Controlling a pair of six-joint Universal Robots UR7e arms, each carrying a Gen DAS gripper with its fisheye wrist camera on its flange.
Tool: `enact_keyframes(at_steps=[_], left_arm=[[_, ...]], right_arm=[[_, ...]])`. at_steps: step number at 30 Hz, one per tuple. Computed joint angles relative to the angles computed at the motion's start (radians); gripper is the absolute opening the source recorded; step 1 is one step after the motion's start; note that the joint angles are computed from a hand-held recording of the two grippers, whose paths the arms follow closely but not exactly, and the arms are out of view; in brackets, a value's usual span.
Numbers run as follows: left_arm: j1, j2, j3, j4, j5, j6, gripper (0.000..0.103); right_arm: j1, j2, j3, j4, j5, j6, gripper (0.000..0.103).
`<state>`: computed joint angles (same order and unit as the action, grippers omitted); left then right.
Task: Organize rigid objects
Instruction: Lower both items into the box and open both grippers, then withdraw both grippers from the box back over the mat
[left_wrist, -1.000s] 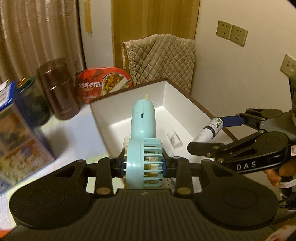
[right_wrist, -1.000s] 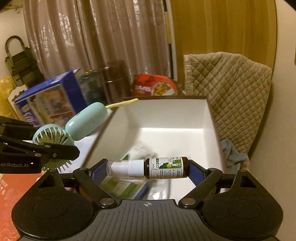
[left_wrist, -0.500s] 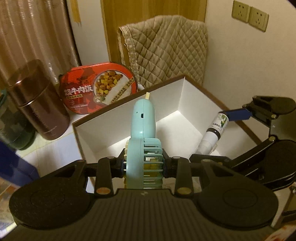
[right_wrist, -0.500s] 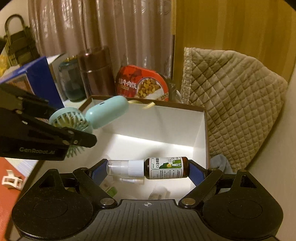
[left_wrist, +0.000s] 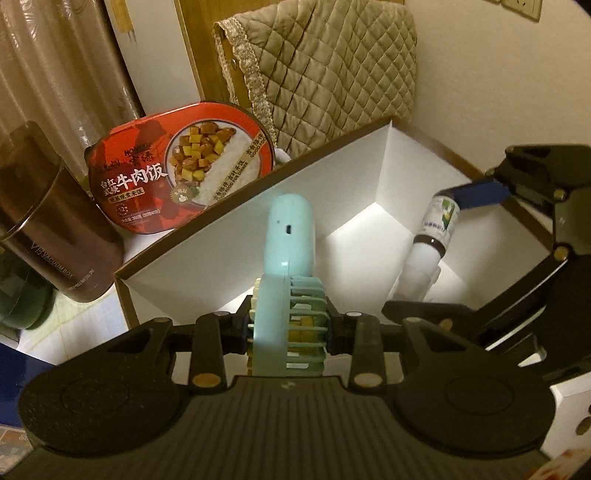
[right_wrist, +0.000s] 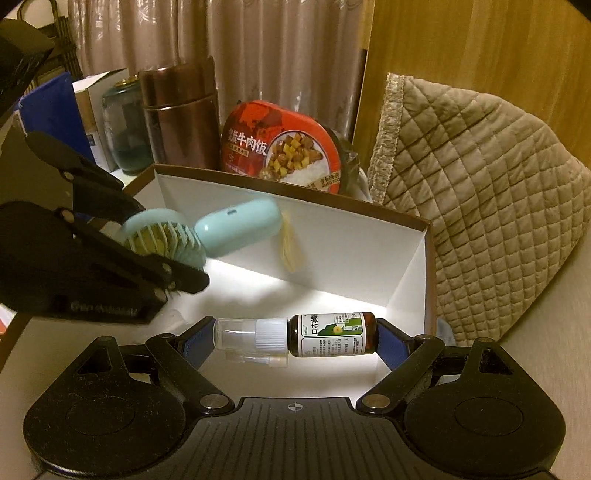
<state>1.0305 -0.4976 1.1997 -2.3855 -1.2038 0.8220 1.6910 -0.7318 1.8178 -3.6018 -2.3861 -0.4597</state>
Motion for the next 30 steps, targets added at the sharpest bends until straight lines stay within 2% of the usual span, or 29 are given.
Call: enact_keyframes(at_steps=[5, 20, 30], left_arm=[[0.005, 0.018, -0.029, 0.002, -0.002, -0.035, 0.039], [0.009, 0.010, -0.033, 0.025, 0.005, -0.035, 0.039], [0.011, -0.021, -0.003, 0.035, -0.013, -0.051, 0.041]], right_arm=[[-0.010, -0.002, -0.006, 0.003, 0.020, -0.017, 0.086], [-0.014, 0.000, -0.002, -0.043, 0.046, -0.020, 0.086], [0.005, 0.002, 0.022, -0.073, 0.025, -0.005, 0.086]])
